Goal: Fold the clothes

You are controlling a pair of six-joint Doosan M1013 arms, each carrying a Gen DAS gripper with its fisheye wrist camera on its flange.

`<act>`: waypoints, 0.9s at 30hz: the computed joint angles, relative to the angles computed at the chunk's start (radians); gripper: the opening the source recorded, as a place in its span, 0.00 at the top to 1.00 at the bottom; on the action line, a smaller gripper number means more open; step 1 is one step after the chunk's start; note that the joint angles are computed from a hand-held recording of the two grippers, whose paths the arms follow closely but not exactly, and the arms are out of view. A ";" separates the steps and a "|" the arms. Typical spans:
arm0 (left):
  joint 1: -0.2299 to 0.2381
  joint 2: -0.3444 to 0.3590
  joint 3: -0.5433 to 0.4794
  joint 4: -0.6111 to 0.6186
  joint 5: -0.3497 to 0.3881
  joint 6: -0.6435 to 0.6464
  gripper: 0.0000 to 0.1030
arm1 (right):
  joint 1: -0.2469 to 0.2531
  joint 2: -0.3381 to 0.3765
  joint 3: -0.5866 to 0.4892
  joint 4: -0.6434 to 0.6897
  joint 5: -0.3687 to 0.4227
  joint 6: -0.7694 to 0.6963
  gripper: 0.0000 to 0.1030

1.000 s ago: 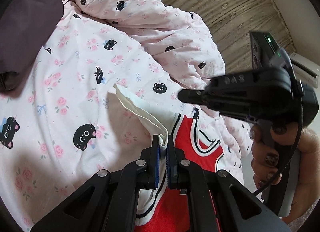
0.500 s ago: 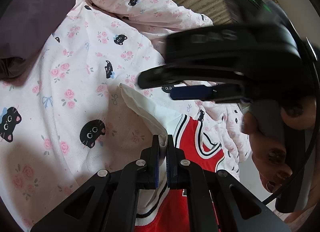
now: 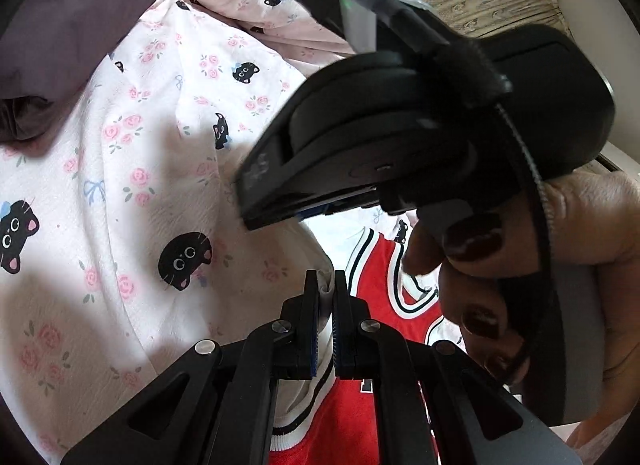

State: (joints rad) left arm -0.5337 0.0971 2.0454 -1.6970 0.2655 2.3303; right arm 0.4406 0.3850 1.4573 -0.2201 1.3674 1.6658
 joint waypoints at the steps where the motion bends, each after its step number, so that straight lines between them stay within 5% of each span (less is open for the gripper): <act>1: -0.001 -0.001 0.000 0.003 -0.003 -0.001 0.96 | -0.004 -0.005 0.005 0.001 -0.014 0.009 0.88; 13: -0.022 -0.009 -0.018 0.132 0.034 -0.011 0.96 | -0.116 -0.189 0.164 0.155 -0.293 0.126 0.92; 21: -0.038 -0.005 -0.054 0.392 0.125 -0.129 0.96 | -0.227 -0.362 0.343 0.340 -0.533 0.211 0.92; 27: -0.055 0.021 -0.094 0.572 0.177 -0.189 0.96 | -0.261 -0.424 0.451 0.403 -0.678 0.293 0.92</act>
